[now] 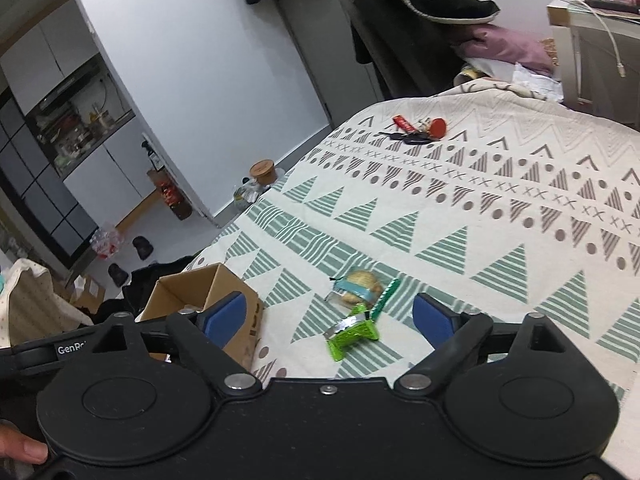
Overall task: Organize snacks
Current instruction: 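Move both tools toward the green candy pack and round cookie pack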
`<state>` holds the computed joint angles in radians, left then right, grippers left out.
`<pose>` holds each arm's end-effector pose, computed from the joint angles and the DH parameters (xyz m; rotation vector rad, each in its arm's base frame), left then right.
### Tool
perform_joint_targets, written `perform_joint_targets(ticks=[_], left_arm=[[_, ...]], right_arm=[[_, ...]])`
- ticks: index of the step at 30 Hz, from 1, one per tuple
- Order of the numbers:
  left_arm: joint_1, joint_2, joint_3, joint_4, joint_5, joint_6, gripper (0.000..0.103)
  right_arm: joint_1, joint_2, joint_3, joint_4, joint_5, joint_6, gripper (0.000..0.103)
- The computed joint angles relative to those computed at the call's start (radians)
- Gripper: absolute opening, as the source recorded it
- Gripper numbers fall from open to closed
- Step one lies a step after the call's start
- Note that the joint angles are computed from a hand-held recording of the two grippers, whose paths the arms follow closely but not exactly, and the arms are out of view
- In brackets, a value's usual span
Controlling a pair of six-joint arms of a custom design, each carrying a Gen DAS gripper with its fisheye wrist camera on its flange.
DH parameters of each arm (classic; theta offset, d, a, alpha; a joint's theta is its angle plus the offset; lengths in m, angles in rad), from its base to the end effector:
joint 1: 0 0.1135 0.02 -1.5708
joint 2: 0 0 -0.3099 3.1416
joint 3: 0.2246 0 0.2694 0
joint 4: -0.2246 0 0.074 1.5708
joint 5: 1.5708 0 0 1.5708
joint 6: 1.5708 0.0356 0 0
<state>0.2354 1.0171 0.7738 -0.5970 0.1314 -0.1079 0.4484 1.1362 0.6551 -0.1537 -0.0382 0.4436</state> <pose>0.1949 0.0420 0.2907 -0.3509 2.3781 -0.0993 0.2142 0.1045 0.2613 -0.0272 2.2577 0.5312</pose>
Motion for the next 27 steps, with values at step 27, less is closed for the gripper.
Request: perform_joint_targets(ticks=[27], left_arm=[[-0.314,0.105,-0.067,0.173,-0.122,-0.172,0.095]], right_arm=[[-0.289,0.034,-0.076,0.016,-0.25,-0.033,0.09]])
